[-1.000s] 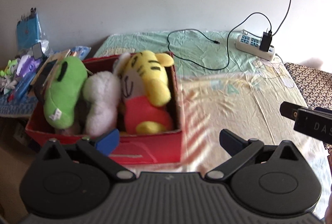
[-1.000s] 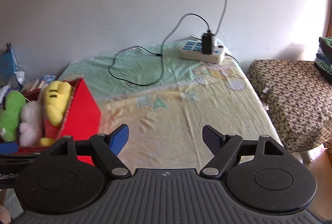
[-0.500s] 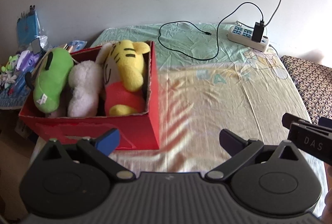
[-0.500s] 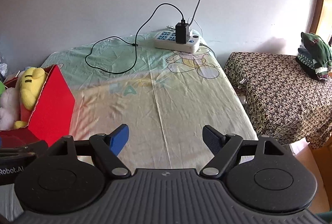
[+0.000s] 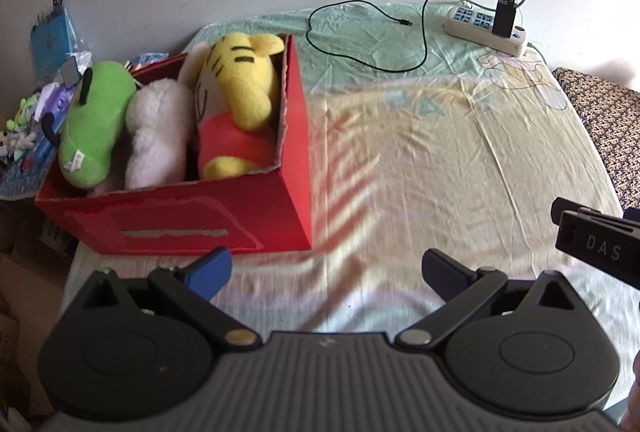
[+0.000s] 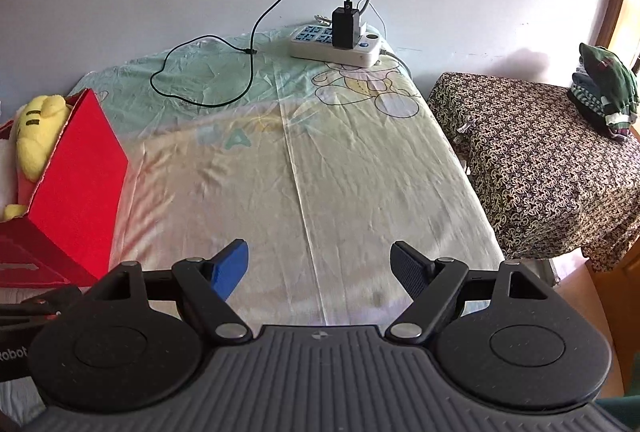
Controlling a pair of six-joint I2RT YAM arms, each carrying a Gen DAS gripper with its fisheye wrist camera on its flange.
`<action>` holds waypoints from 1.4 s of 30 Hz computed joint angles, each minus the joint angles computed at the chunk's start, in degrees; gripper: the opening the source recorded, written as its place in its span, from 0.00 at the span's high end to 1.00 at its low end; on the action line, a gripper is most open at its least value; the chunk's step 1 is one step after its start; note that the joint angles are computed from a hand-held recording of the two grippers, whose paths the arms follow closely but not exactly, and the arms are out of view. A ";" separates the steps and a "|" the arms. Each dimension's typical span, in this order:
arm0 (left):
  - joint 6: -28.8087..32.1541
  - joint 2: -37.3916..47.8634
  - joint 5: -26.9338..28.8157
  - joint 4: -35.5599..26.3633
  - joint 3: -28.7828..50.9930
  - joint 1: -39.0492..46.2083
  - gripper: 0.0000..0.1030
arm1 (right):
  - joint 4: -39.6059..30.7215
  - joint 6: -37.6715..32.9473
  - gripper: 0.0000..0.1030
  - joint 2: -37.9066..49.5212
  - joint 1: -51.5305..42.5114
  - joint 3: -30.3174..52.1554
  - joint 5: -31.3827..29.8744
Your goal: Organize objects
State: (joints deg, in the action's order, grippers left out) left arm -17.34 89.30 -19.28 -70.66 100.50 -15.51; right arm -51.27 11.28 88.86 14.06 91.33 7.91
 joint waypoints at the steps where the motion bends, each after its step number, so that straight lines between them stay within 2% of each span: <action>1: -0.04 -0.01 -0.43 -0.03 -0.01 -0.17 0.02 | -0.07 -0.04 0.22 0.09 0.18 0.07 -0.02; 9: -0.62 -0.05 -2.51 -2.98 1.37 1.57 0.01 | -2.75 0.21 0.22 3.56 3.57 4.71 -0.58; 16: 4.37 -0.58 -3.27 -3.08 3.99 7.74 0.01 | -4.82 2.10 0.22 8.10 9.80 14.08 1.78; 27: 16.20 0.67 3.15 -1.57 10.82 22.20 0.01 | -12.67 5.44 0.22 21.08 19.23 36.91 5.76; 33: 21.10 2.99 6.77 -0.33 13.76 28.71 0.01 | -19.38 8.33 0.22 29.13 22.66 51.17 6.78; 42: 26.13 4.92 11.46 1.30 13.97 34.50 0.01 | -25.99 12.27 0.22 36.10 24.95 63.00 9.98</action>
State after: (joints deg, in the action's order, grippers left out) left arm 8.78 94.22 -7.81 -69.36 114.47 18.98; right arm -77.27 23.55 124.96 39.01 154.33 17.89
